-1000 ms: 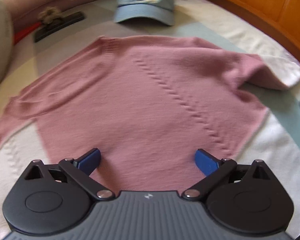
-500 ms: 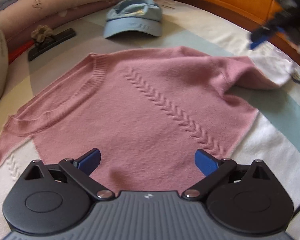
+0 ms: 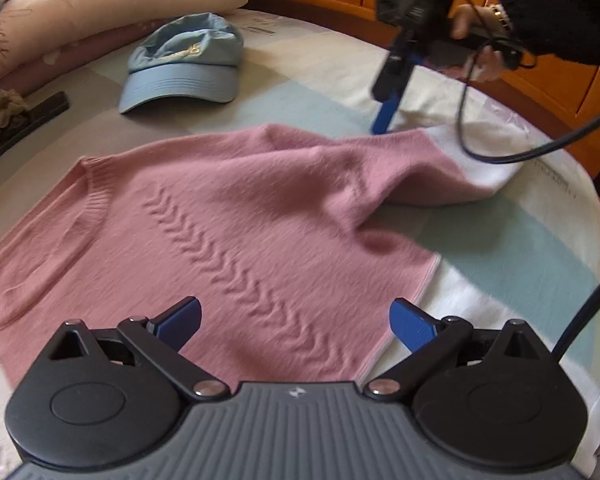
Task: Fold clothes
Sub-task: 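Grasp the white sleeve cuff with the right gripper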
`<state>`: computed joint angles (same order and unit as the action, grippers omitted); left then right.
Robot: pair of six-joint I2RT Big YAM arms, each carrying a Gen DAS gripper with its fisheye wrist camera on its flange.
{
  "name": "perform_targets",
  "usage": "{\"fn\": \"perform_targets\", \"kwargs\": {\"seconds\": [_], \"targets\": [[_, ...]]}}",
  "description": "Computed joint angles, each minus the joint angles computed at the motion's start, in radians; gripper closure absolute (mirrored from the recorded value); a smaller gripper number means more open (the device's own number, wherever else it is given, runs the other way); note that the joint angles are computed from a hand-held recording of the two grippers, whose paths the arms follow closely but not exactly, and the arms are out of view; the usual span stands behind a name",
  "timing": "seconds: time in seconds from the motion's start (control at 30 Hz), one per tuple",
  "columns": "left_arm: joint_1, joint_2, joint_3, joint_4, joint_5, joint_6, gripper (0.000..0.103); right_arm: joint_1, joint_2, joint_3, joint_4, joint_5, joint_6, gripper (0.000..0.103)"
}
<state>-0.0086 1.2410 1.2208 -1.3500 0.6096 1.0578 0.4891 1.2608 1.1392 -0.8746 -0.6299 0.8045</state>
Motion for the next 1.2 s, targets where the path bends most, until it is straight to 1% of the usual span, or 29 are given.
{"fn": "perform_targets", "kwargs": {"seconds": [0.07, 0.13, 0.2, 0.23, 0.3, 0.37, 0.43, 0.5, 0.6, 0.63, 0.67, 0.7, 0.73, 0.77, 0.8, 0.83, 0.87, 0.9, 0.93, 1.03, 1.1, 1.2], "targets": [[-0.02, 0.008, 0.0, 0.011, 0.0, -0.019, 0.004, -0.022, 0.024, 0.006, 0.018, -0.061, -0.007, 0.0], [-0.026, 0.018, 0.006, 0.015, 0.004, -0.026, 0.004, -0.038, 0.017, -0.012, 0.03, -0.111, -0.015, 0.0], [-0.03, 0.027, 0.013, 0.018, 0.009, -0.032, 0.004, -0.057, -0.029, -0.073, 0.062, -0.17, 0.036, 0.0], [-0.031, 0.033, 0.016, 0.019, 0.008, -0.037, 0.004, -0.062, -0.057, -0.103, 0.074, -0.185, 0.064, 0.0], [-0.034, 0.04, 0.017, 0.036, 0.008, -0.054, 0.004, -0.065, -0.116, -0.16, 0.11, -0.201, 0.107, 0.0], [-0.035, 0.042, 0.015, 0.061, 0.018, -0.073, 0.004, -0.069, -0.155, -0.202, 0.167, -0.199, 0.148, 0.0], [-0.045, 0.05, 0.022, 0.069, 0.023, -0.097, 0.004, -0.075, -0.141, -0.211, 0.236, -0.215, 0.176, 0.0], [-0.056, 0.06, 0.029, 0.077, 0.028, -0.117, 0.004, -0.076, -0.103, -0.201, 0.301, -0.236, 0.187, 0.0], [-0.074, 0.067, 0.035, 0.085, 0.031, -0.117, 0.004, -0.061, -0.042, -0.159, 0.328, -0.254, 0.157, 0.0], [-0.073, 0.068, 0.038, 0.082, 0.037, -0.112, 0.004, -0.059, -0.04, -0.148, 0.291, -0.256, 0.125, 0.002], [-0.07, 0.068, 0.041, 0.077, 0.043, -0.106, 0.004, -0.058, -0.049, -0.149, 0.261, -0.259, 0.107, 0.005], [-0.066, 0.068, 0.042, 0.075, 0.046, -0.101, 0.004, -0.06, -0.061, -0.162, 0.239, -0.271, 0.109, 0.013], [-0.061, 0.067, 0.041, 0.076, 0.045, -0.1, 0.004, -0.061, -0.08, -0.18, 0.212, -0.274, 0.107, 0.027], [-0.057, 0.068, 0.039, 0.077, 0.041, -0.103, 0.004, -0.062, -0.099, -0.198, 0.193, -0.266, 0.12, 0.036], [-0.053, 0.068, 0.037, 0.078, 0.037, -0.108, 0.004, -0.062, -0.12, -0.222, 0.197, -0.249, 0.151, 0.053], [-0.051, 0.068, 0.034, 0.081, 0.028, -0.114, 0.004, -0.056, -0.128, -0.238, 0.215, -0.22, 0.181, 0.066], [-0.049, 0.067, 0.031, 0.084, 0.017, -0.121, 0.004, -0.049, -0.135, -0.251, 0.229, -0.191, 0.207, 0.074], [-0.047, 0.067, 0.029, 0.083, 0.012, -0.122, 0.004, -0.039, -0.128, -0.24, 0.216, -0.174, 0.192, 0.094], [-0.045, 0.067, 0.028, 0.08, 0.013, -0.119, 0.004, -0.028, -0.121, -0.23, 0.202, -0.157, 0.178, 0.099], [-0.042, 0.061, 0.028, 0.068, 0.017, -0.098, 0.004, 0.001, -0.1, -0.197, 0.163, -0.105, 0.136, 0.098], [-0.043, 0.061, 0.029, 0.063, 0.016, -0.091, 0.004, 0.018, -0.1, -0.156, 0.094, -0.046, 0.094, 0.097], [-0.042, 0.055, 0.029, 0.064, 0.016, -0.09, 0.004, 0.025, -0.102, -0.109, 0.03, 0.037, 0.056, 0.096]]}}
